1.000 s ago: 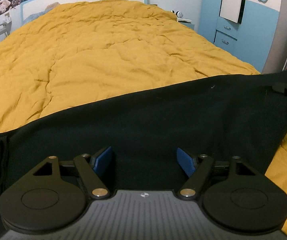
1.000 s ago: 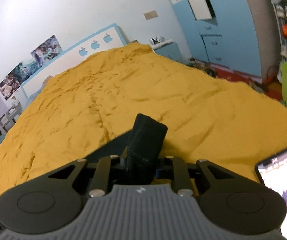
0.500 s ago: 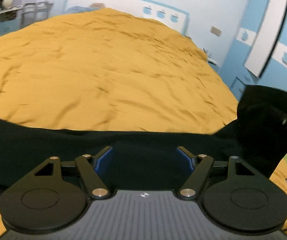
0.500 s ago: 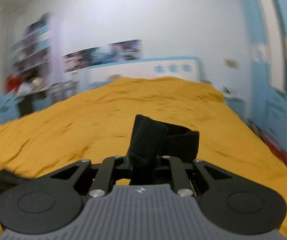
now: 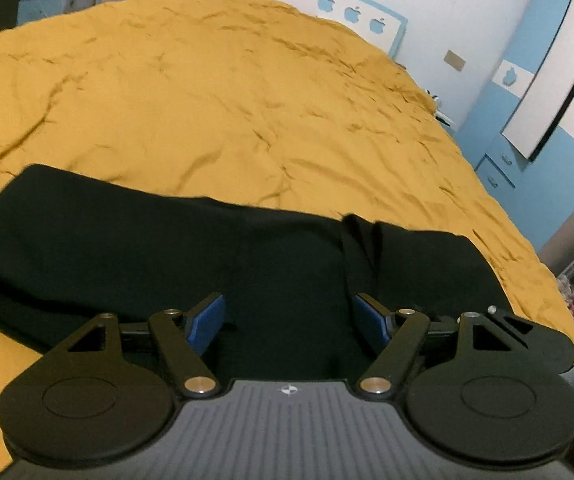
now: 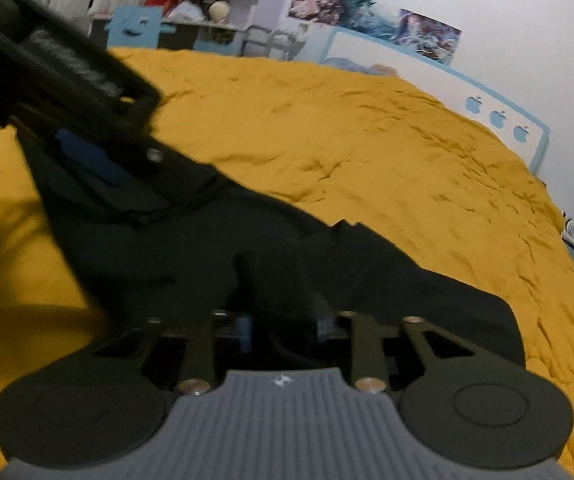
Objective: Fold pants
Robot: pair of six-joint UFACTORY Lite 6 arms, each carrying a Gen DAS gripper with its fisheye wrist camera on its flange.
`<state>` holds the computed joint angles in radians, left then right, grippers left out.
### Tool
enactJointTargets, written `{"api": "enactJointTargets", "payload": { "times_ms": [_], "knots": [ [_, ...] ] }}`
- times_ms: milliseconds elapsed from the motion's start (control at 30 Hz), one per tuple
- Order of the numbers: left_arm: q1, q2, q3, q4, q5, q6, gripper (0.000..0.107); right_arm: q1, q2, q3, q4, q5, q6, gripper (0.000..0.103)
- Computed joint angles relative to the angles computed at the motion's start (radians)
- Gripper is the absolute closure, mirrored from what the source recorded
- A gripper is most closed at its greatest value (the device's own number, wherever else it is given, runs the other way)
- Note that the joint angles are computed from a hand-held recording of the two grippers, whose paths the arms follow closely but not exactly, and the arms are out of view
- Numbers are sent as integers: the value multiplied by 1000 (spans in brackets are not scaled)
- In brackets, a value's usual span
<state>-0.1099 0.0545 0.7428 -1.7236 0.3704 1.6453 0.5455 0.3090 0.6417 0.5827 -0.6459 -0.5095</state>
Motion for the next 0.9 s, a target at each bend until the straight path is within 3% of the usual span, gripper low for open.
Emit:
{"api": "enactJointTargets", "payload": {
  "times_ms": [100,200,367,467,533,600,700,800,900],
  "knots": [
    [-15,18,6,2,22,2,21,-28,-90,-55,-73,50,72,61],
    [-32,32,7,2,53,1,21,-122,-225,-158,-327,86,339,61],
    [-97,69,40,-21,-5,-17,21,-262,-425,-342,-486,32,560,57],
    [-109,73,55,-7,-4,-74,21,-325,-512,-425,-458,-14,647,53],
    [-117,52,43,-63,-10,-36,21,-437,-549,-469,-568,-38,801,53],
    [-120,31,25,-120,-6,2,21,-529,-548,-497,-659,-73,911,53],
    [-109,15,4,-130,46,-19,21,-542,-472,-503,-633,-125,904,52],
    [-123,64,43,-38,95,-119,20,-639,-370,-544,-742,-288,992,51],
    [-192,113,96,115,27,-266,19,-748,-270,-567,-844,-453,1058,51]
  ]
}}
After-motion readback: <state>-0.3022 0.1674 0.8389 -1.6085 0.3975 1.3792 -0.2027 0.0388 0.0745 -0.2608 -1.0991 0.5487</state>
